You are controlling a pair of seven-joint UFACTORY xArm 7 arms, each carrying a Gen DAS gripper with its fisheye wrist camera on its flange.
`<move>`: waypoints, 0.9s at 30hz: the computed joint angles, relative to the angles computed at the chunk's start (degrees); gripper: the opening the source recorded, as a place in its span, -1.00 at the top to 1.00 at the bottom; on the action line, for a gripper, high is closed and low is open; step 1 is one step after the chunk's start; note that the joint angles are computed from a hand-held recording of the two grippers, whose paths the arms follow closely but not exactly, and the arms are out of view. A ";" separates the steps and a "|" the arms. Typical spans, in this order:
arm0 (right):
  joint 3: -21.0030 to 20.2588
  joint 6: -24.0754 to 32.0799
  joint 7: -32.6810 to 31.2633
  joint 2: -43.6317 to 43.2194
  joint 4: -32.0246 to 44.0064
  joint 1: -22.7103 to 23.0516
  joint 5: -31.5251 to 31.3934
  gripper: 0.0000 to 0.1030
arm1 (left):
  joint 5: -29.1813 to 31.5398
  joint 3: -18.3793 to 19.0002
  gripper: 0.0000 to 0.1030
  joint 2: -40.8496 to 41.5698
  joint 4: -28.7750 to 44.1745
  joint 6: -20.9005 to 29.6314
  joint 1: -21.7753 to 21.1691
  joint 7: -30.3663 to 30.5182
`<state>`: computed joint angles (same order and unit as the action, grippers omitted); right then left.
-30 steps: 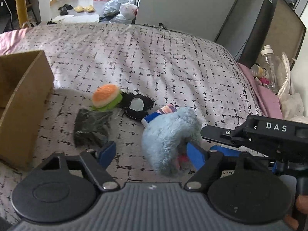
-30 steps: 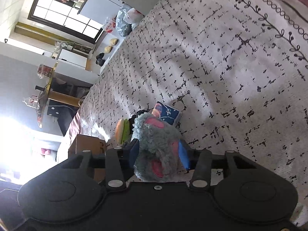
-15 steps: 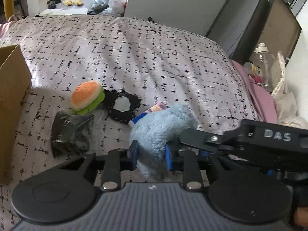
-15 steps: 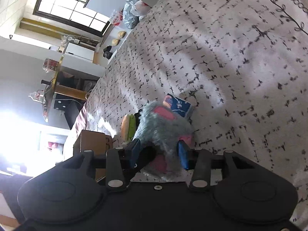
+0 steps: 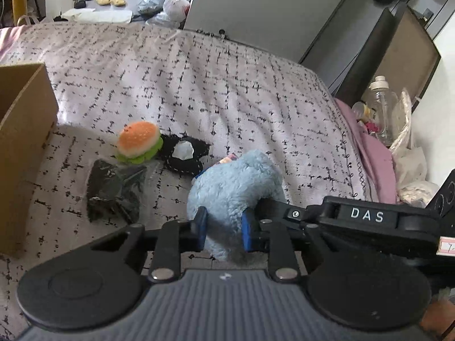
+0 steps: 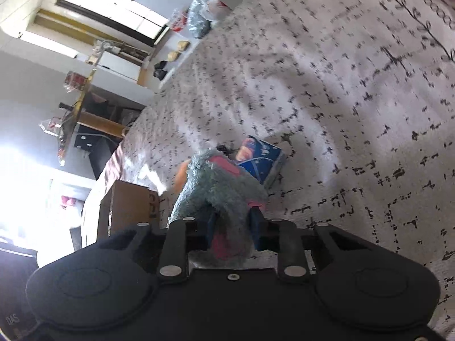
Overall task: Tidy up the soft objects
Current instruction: 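Lift the fluffy plush and carry it over the cardboard box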
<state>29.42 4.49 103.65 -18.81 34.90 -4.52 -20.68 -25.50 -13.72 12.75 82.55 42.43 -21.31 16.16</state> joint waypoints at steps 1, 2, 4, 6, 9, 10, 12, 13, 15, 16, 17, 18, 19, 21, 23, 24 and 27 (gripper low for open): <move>0.51 -0.23 0.62 -0.70 -0.15 -0.25 -0.12 0.54 | -0.45 -0.01 0.56 -0.54 -0.30 0.01 0.25 0.35; 1.41 -0.78 1.28 -1.06 -0.18 -1.15 -0.51 0.56 | -0.90 0.03 0.56 -1.16 -0.64 0.03 0.49 0.76; 1.90 -0.16 0.75 -1.72 0.22 -0.99 -0.53 0.58 | -1.82 0.21 0.56 -2.32 -1.15 0.64 0.95 1.60; 1.70 0.96 0.15 -2.35 0.79 0.11 0.01 0.59 | -2.78 0.51 0.56 -3.61 -1.84 1.40 1.39 2.48; 2.53 4.17 -0.31 -3.19 2.91 0.51 -1.13 0.59 | -4.42 1.04 0.56 -5.59 -2.84 2.13 1.88 3.73; 2.77 4.86 0.01 -3.21 3.52 0.57 -1.58 0.61 | -4.43 1.27 0.56 -6.29 -3.17 2.24 1.91 3.92; 3.34 7.34 1.05 -3.05 5.28 1.07 -2.38 0.62 | -4.47 1.77 0.56 -7.29 -3.25 2.89 1.99 3.80; 3.89 8.73 1.75 -2.98 6.33 1.00 -3.51 0.62 | -4.86 2.02 0.56 -7.74 -3.32 3.12 2.14 4.12; 4.94 11.10 3.98 -2.55 8.44 0.76 -6.04 0.62 | -5.36 2.46 0.56 -8.69 -3.40 3.51 2.39 4.82; 5.39 12.15 5.05 -2.19 9.56 0.68 -7.42 0.62 | -5.67 2.71 0.56 -9.19 -3.49 3.72 2.54 5.20; 5.83 13.05 6.25 -1.84 10.60 0.60 -8.86 0.62 | -6.07 2.97 0.56 -9.62 -3.48 3.98 2.73 5.61; 6.09 13.70 7.39 -1.47 11.54 0.64 -10.23 0.62 | -6.51 3.27 0.56 -10.05 -3.48 4.18 2.96 6.09; 6.16 14.16 8.45 -1.04 12.33 0.79 -11.51 0.62 | -6.95 3.56 0.56 -10.49 -3.59 4.36 3.20 6.61; 6.56 15.86 10.24 0.26 14.54 1.19 -14.11 0.62 | -7.73 4.14 0.56 -11.03 -3.37 5.03 3.69 7.42; 6.69 18.23 11.00 1.99 17.23 2.04 -16.21 0.62 | -8.57 4.71 0.56 -11.60 -3.30 5.64 4.24 8.12; 6.74 19.33 11.38 2.84 18.50 2.51 -17.22 0.62 | -9.02 4.99 0.56 -11.87 -3.23 5.89 4.52 8.44; 6.45 21.89 12.30 5.16 21.75 4.20 -19.66 0.62 | -10.14 5.73 0.56 -12.38 -2.96 6.70 5.32 9.28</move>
